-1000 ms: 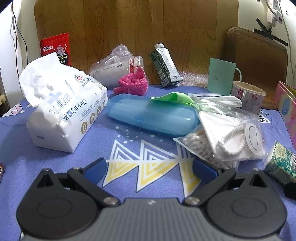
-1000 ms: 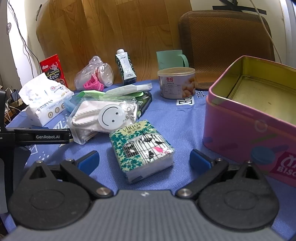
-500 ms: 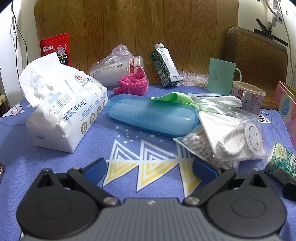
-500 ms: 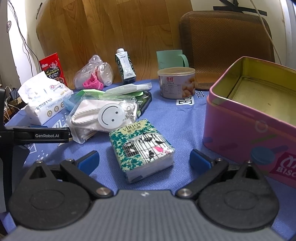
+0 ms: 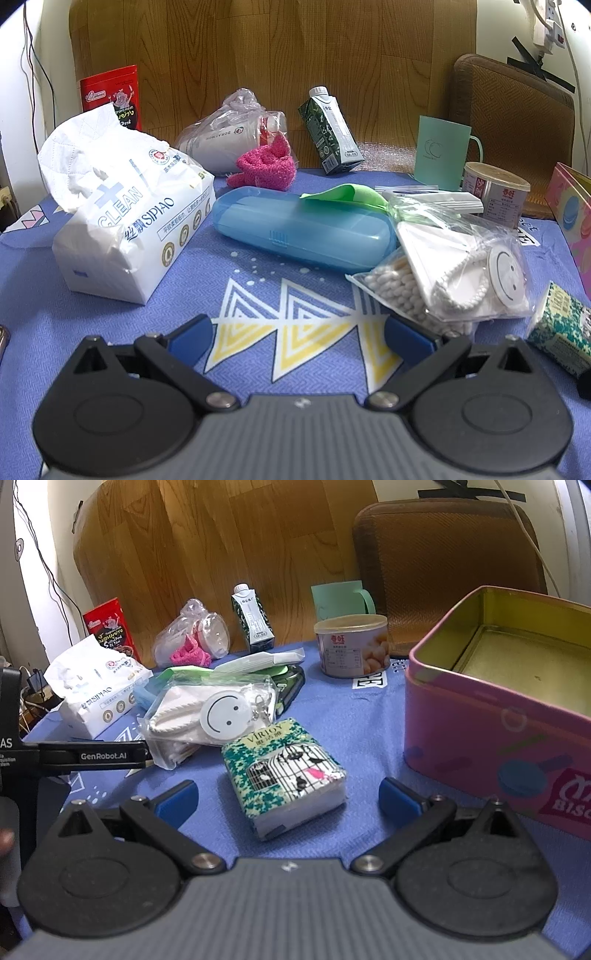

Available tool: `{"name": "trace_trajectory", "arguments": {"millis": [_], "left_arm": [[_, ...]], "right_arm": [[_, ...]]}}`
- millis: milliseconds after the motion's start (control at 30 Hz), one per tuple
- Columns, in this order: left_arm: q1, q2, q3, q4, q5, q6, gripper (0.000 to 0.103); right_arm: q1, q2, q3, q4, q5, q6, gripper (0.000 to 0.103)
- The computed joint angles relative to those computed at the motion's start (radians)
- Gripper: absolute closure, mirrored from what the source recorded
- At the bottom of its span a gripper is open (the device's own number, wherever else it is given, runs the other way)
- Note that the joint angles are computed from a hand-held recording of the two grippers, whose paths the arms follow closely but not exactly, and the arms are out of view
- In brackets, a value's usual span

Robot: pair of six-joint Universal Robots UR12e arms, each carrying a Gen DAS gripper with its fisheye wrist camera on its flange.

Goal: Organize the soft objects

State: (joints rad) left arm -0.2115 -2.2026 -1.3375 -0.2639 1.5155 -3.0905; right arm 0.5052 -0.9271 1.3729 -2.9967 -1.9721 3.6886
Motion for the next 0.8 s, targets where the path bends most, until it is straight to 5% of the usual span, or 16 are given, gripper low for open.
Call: {"name": "trace_trajectory", "arguments": {"millis": [533,800], "left_arm": [[-0.024,0.148,-0.185,-0.037,0.003,-0.068,0.0],[-0.055,0.164,-0.207,0.024,0.085,-0.03,0.0]], "right_arm": [[0.035,-0.059,0.12,-0.15,-0.063,0.047,0.0],[0.043,-0.059,0.128,-0.163,-0.095,0.063,0.0]]}}
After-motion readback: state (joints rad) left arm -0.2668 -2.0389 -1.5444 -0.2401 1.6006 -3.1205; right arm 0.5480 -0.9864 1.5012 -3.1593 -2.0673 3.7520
